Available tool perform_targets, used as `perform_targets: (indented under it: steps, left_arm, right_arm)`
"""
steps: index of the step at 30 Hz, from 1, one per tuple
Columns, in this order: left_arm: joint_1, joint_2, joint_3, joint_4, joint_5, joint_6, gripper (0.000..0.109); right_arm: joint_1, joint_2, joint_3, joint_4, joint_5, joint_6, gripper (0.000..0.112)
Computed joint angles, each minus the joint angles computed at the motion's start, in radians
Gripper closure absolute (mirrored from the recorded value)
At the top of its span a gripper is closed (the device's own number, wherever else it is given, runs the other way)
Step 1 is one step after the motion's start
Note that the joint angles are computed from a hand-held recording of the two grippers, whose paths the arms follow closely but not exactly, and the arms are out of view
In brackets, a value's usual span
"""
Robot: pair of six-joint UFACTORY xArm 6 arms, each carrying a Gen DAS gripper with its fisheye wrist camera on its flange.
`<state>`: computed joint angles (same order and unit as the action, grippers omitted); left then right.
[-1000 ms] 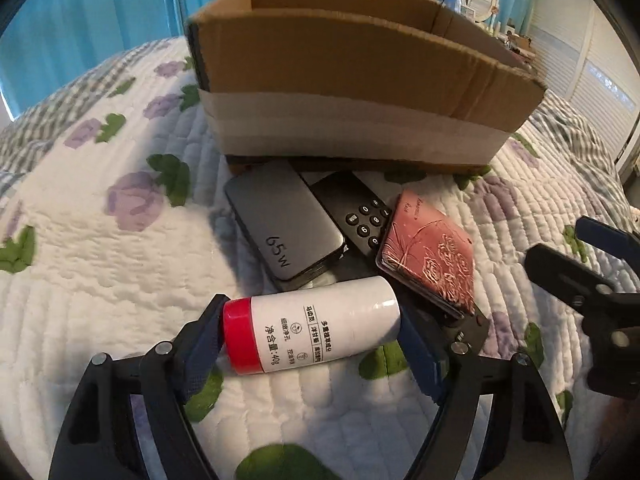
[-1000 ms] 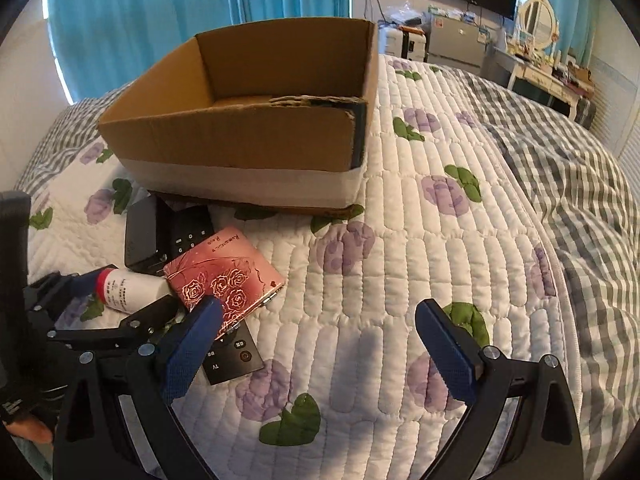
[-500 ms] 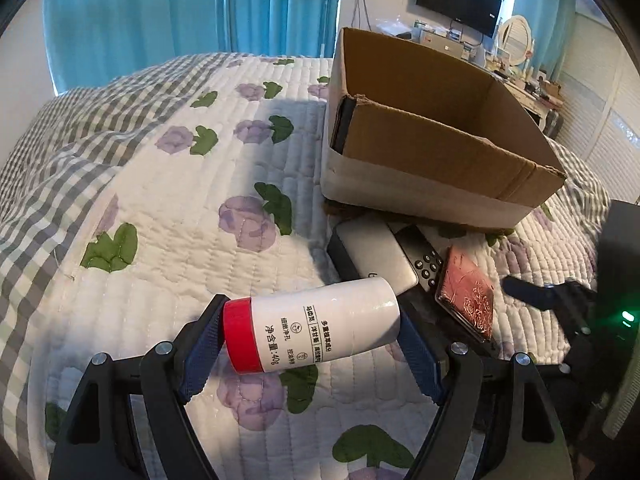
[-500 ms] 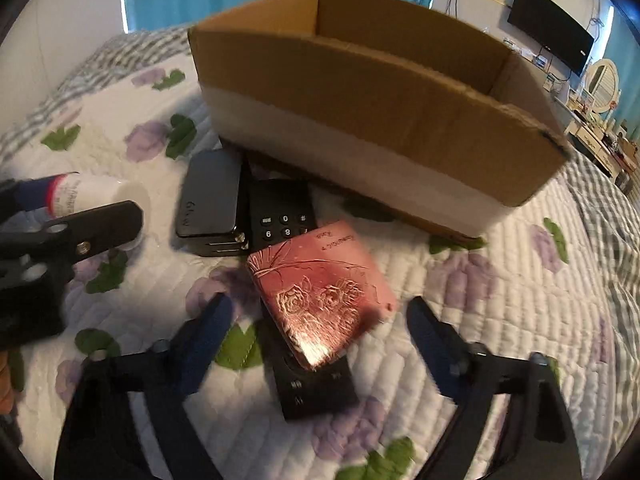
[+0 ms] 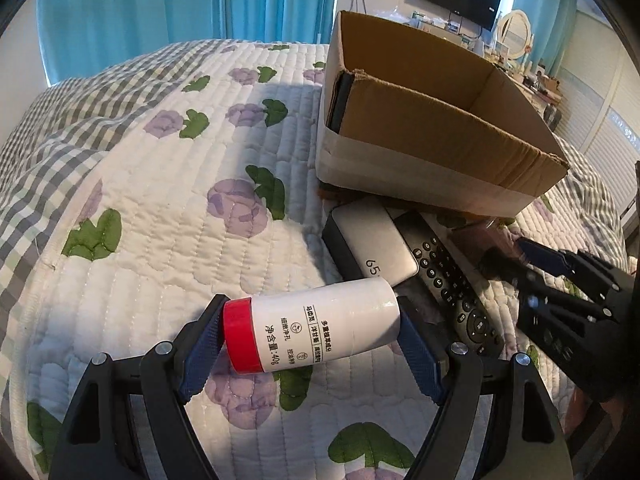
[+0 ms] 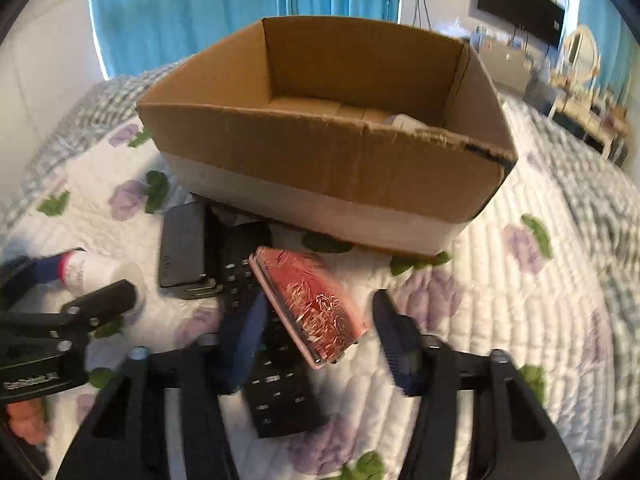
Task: Organize rigid objects
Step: 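Grasp the red rose-patterned card case with the right gripper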
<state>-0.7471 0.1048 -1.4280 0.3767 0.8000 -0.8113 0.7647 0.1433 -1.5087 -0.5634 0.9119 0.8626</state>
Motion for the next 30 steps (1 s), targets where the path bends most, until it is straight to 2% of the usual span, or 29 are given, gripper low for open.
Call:
perform_targets:
  steps: [1, 4, 8, 10, 12, 23, 30]
  left_arm:
    - [0.0, 0.003, -0.002, -0.011, -0.001, 0.01, 0.027]
    - [0.0, 0.01, -0.004, -0.022, -0.004, 0.022, 0.027]
    - [-0.002, 0.01, -0.001, -0.016, -0.01, 0.028, 0.027]
    - [-0.003, 0.008, 0.0, -0.012, -0.011, 0.026, 0.027]
    - [-0.006, 0.007, -0.003, -0.003, -0.006, 0.022, 0.027]
    - [-0.067, -0.015, -0.092, 0.076, 0.064, 0.013, 0.027]
    - [-0.082, 0.016, -0.271, 0.133, 0.099, 0.057, 0.027]
  right_arm:
    - [-0.001, 0.009, -0.008, -0.003, 0.001, 0.0, 0.081]
    - [-0.026, 0.018, 0.006, 0.085, -0.074, -0.054, 0.086]
    - [-0.013, 0.046, -0.029, 0.061, -0.043, -0.054, 0.088]
    - [-0.003, 0.031, -0.02, 0.044, -0.041, -0.042, 0.093]
    - [0.003, 0.011, -0.007, 0.031, -0.054, -0.03, 0.103]
    - [0.078, -0.094, -0.042, -0.083, 0.008, 0.025, 0.103]
    - [0.079, -0.135, -0.153, -0.124, 0.076, -0.016, 0.103]
